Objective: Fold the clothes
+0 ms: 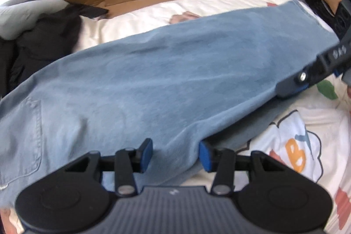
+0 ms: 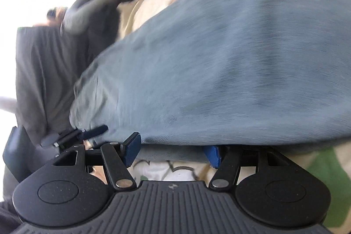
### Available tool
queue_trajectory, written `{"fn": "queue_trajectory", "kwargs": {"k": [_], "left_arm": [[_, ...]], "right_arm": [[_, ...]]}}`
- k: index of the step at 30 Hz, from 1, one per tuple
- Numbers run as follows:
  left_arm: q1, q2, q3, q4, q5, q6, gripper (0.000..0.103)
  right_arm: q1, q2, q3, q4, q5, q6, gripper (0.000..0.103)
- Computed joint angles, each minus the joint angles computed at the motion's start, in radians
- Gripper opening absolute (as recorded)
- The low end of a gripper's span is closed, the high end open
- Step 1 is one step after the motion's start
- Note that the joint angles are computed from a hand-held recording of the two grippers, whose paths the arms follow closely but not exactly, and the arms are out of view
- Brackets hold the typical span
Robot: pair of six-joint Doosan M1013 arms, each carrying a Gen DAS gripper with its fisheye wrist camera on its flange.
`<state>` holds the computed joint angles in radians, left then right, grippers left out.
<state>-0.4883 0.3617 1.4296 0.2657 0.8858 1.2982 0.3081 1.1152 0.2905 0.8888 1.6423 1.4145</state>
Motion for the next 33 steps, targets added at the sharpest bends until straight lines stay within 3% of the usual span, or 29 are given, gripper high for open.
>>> {"fn": "queue_trajectory", "kwargs": {"k": [5, 10, 14, 16, 20, 24, 33], "left_arm": [[0.002, -0.025, 0.028, 0.037, -0.034, 0.001, 0.050], [0.009, -0.057, 0.054, 0.045, -0.062, -0.037, 0.050], [0.014, -0.091, 0.088, 0.100, -0.076, -0.153, 0.048], [0.020, -0.112, 0.113, 0.143, -0.093, -0.230, 0.048], [0.040, -0.144, 0.152, 0.192, -0.098, -0.360, 0.048], [0.067, -0.171, 0.179, 0.224, -0.114, -0.430, 0.048], [0.141, -0.206, 0.176, 0.356, -0.126, -0.466, 0.048]], "right_arm": [[0.033, -0.025, 0.027, -0.043, -0.009, -0.111, 0.064], [0.072, -0.006, -0.037, -0.122, 0.028, -0.159, 0.056], [0.106, 0.001, -0.070, -0.178, 0.036, -0.158, 0.055], [0.121, -0.008, -0.057, -0.190, 0.038, -0.181, 0.045], [0.146, -0.048, 0.017, -0.212, 0.010, -0.212, 0.045], [0.166, -0.048, 0.012, -0.226, -0.004, -0.187, 0.045], [0.202, -0.038, -0.021, -0.248, 0.013, -0.184, 0.045]]}}
